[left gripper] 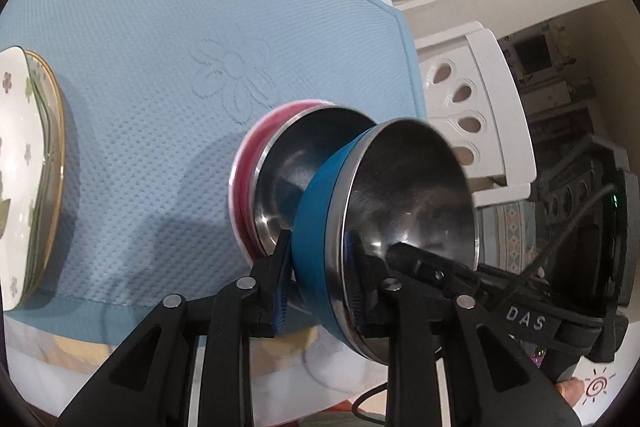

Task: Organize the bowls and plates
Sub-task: 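Carry the blue steel bowl with both tools and lower it into the magenta bowl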

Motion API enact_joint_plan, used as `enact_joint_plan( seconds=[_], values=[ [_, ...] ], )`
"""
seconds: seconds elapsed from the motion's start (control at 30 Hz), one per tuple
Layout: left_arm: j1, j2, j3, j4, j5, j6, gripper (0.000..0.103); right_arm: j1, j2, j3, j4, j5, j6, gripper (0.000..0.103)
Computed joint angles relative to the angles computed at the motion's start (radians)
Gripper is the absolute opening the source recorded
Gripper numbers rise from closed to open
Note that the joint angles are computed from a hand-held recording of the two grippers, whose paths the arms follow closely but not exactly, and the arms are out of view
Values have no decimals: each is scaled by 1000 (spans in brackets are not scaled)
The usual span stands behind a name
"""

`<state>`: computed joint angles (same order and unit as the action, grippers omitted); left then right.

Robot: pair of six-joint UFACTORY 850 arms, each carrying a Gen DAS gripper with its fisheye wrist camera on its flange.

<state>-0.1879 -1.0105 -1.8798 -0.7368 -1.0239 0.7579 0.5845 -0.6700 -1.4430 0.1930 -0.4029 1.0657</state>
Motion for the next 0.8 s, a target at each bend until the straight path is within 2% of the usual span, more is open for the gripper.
enact_joint_plan(
  seconds=[0.13, 0.33, 0.63, 0.7, 0.8],
  values=[
    [2, -2, -13, 27, 44, -39, 35, -2, 7, 8, -23, 5, 13, 26],
    [19, 3, -18, 40, 71, -39, 36, -5, 30, 27, -88, 19, 63, 26],
    [18, -28, -40, 62, 86, -74, 36, -5, 27, 31, -14, 24, -11, 26],
    [16, -52, -71, 81, 55, -114, 36, -5, 30, 34, -7, 28, -17, 26],
    [27, -53, -74, 35, 15, -93, 36, -6, 38, 40, -22, 27, 2, 26]
  ],
)
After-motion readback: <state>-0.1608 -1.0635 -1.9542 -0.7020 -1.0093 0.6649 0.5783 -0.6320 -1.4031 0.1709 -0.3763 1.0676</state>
